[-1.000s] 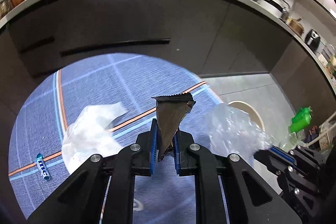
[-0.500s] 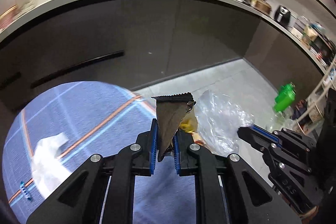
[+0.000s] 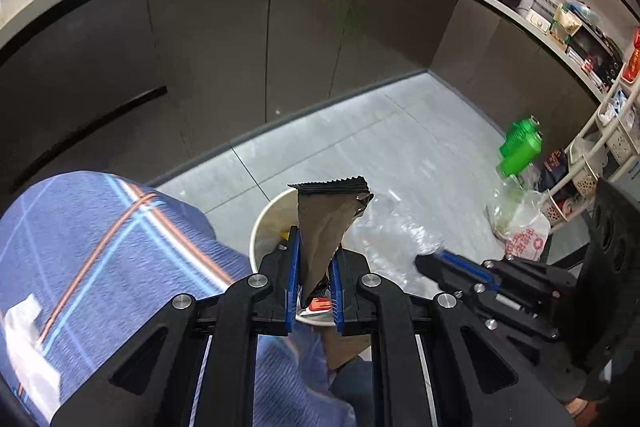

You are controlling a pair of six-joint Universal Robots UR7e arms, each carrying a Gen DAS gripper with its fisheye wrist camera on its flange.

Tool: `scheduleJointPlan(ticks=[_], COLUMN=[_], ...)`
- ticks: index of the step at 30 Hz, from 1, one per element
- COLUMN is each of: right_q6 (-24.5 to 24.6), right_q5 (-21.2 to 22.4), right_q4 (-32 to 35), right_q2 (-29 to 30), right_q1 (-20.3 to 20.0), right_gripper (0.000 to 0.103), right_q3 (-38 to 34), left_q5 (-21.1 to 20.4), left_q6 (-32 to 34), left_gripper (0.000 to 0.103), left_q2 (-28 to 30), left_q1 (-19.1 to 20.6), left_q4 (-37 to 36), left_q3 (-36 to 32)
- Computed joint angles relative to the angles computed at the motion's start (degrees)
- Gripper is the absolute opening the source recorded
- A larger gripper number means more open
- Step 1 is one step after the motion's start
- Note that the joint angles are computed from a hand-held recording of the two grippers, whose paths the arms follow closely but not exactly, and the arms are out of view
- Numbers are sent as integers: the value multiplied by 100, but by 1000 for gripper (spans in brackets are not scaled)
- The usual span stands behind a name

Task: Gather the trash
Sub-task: 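Carry the plastic bag and dark wrapper toward the white bin with both tools, then open both tools over the bin to drop the bag and wrapper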

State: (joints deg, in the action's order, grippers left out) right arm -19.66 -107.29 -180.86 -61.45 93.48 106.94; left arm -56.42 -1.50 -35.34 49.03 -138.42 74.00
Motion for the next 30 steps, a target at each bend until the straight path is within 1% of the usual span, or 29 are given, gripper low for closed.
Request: scheduleJointPlan(ticks=[5, 10, 16, 18, 19, 20, 21, 22, 23, 24, 25, 26, 27, 28, 29, 30], right_q6=[43, 149, 42, -16, -56, -133, -222, -326, -426, -509, -599, -696, -739, -775, -810, -835], right_q5=[78, 160, 194, 190, 189, 185, 188, 185, 170, 134, 87, 38, 20, 8, -2, 0], right_q4=[197, 389, 420, 441, 453, 441, 369, 305, 234, 138, 45, -18, -51, -100, -139, -172], right_q2=[169, 377, 597, 621, 631, 653, 654, 651, 661, 678, 693, 706, 710, 714, 722, 713], right_q1=[-238, -402, -516, -530, -539, -548, -560, -572, -572, -564, -557, -548, -543, -541, -534, -537], right_gripper=[4, 5, 5, 7, 7, 7, 13, 20, 37, 44, 45, 48, 53, 55, 59, 67], right_q3=[-168, -371, -550, -565, -564, -567, -519, -476, -441, -411, -383, -357, -339, -314, -301, -267], left_q5=[-178, -172, 13, 82, 105, 160, 224, 288, 310, 358, 401, 449, 510, 565, 613, 639], left_q6=[-171, -203, -68, -46, -30, -15, -24, 1, 24, 46, 59, 74, 94, 102, 102, 109], left_gripper=[12, 13, 14, 17, 22, 30, 35, 45, 50, 58, 63, 66, 72, 80, 86, 88], left_q2=[433, 779, 1058, 1124, 1137, 1172, 1233, 1280, 1296, 1301, 1309, 1314, 1313, 1311, 1308, 1288], left_q1=[183, 315, 355, 358, 363, 364, 346, 332, 327, 325, 320, 308, 294, 283, 274, 266], left_q4=[430, 679, 751, 706, 675, 615, 556, 430, 353, 242, 181, 120, 32, -45, -124, -206], left_q3=[-561, -950, -1218, -1264, -1270, -1292, -1330, -1340, -1339, -1308, -1301, -1287, -1251, -1220, -1192, -1145])
